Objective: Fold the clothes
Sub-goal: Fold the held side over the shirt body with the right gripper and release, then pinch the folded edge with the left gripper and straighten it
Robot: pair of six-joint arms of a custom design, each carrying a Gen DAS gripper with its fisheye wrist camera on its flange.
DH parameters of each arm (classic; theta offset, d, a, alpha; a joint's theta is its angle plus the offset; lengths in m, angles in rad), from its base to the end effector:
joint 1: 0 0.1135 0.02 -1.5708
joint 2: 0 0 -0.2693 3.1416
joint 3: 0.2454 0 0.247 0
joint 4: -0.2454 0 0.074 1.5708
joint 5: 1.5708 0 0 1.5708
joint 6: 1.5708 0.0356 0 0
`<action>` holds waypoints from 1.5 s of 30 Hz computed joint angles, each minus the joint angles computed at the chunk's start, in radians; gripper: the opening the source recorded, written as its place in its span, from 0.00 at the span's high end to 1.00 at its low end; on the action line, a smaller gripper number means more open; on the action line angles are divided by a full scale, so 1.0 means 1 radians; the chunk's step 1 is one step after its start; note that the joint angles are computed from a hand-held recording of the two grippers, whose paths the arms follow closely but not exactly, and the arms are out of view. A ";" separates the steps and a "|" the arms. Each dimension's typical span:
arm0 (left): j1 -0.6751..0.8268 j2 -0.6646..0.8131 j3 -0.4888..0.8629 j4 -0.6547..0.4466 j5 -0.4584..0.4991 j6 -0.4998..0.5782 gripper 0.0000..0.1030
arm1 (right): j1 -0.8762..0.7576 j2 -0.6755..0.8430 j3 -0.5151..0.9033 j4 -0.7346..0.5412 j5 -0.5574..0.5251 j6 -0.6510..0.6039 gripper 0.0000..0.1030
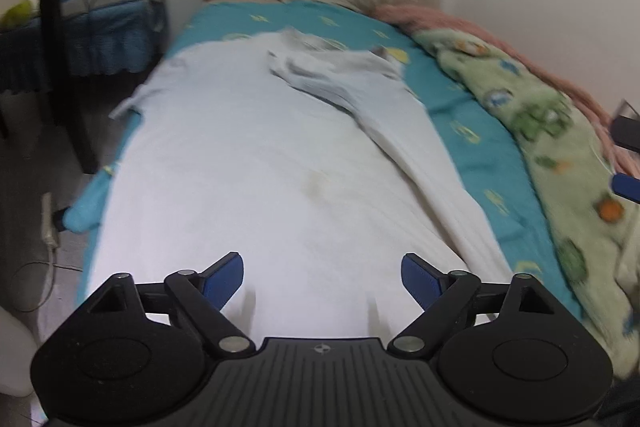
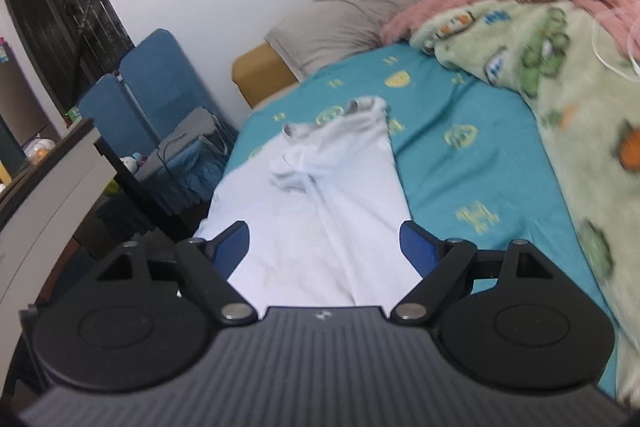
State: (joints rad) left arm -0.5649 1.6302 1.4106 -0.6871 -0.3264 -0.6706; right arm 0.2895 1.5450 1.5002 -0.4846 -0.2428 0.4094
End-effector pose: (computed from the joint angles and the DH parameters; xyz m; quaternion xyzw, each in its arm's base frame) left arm 0.3011 -0.1774 0.3039 -0.1022 0.9287 -0.0611 0.3512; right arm 0.3318 0.1078 0.3771 -0.0085 0.8631 0.2678 0.4280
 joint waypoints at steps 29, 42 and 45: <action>-0.140 0.077 -0.002 0.100 0.056 -0.044 0.42 | -0.107 -0.080 -0.119 0.080 -0.100 -0.012 0.19; -0.120 0.207 0.005 0.293 0.387 0.074 0.87 | -0.330 -0.067 -0.157 0.171 -0.274 0.174 0.17; -0.111 0.224 -0.004 0.323 0.468 0.074 0.88 | -0.313 -0.058 -0.149 0.170 -0.291 0.155 0.17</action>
State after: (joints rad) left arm -0.6757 1.8545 1.4067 -0.3640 0.1412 -0.5962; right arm -0.0235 1.4869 1.3510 -0.3150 -0.5336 0.5645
